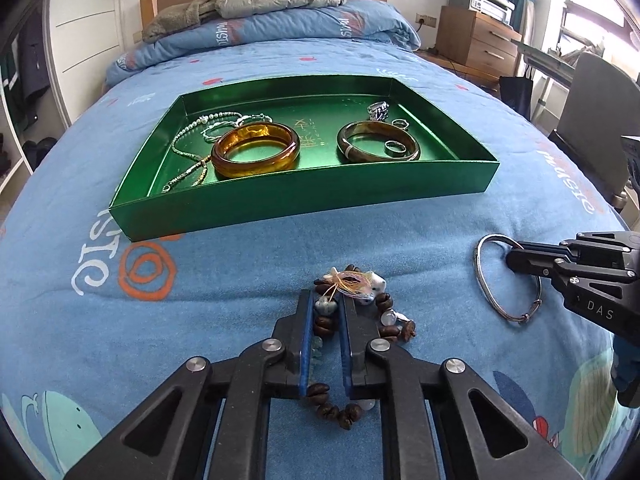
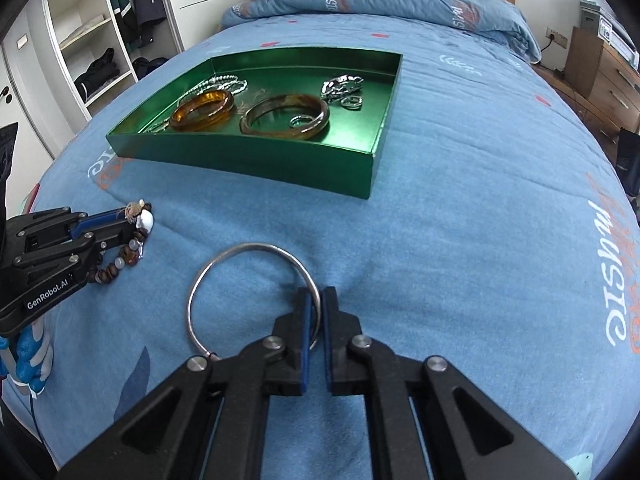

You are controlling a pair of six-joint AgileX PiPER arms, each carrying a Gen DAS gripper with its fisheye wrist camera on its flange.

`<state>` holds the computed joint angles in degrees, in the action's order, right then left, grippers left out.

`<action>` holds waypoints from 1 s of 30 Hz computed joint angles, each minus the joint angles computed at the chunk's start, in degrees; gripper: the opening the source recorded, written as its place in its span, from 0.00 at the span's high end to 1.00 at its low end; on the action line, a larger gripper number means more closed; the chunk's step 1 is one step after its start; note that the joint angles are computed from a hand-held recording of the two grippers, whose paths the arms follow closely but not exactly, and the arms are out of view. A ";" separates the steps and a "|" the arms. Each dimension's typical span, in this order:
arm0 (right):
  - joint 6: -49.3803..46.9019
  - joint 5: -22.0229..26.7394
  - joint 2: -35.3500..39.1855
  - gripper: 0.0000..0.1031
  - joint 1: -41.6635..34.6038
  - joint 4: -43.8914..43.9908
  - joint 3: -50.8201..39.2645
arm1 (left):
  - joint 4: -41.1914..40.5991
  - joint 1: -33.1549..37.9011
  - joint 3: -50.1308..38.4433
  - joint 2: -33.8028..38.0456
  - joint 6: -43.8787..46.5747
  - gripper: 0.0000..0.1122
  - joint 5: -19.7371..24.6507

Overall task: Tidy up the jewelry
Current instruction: 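Lift the beaded bracelet and silver bangle and carry them toward the tray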

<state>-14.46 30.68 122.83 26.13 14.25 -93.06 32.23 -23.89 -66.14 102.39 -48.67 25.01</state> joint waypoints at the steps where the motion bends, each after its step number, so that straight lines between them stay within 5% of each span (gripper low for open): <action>1: 0.72 -1.46 -0.73 0.95 0.23 -0.45 1.27 | 0.77 -0.12 0.23 -0.45 -0.66 0.89 0.32; 11: 16.21 -13.38 -9.89 0.96 4.10 -15.27 13.03 | 6.35 -1.24 3.01 -6.65 -5.96 0.89 4.57; 30: 48.01 -7.18 -28.42 0.97 12.43 -44.47 25.11 | 9.38 -8.04 10.78 -23.79 -9.31 0.89 12.86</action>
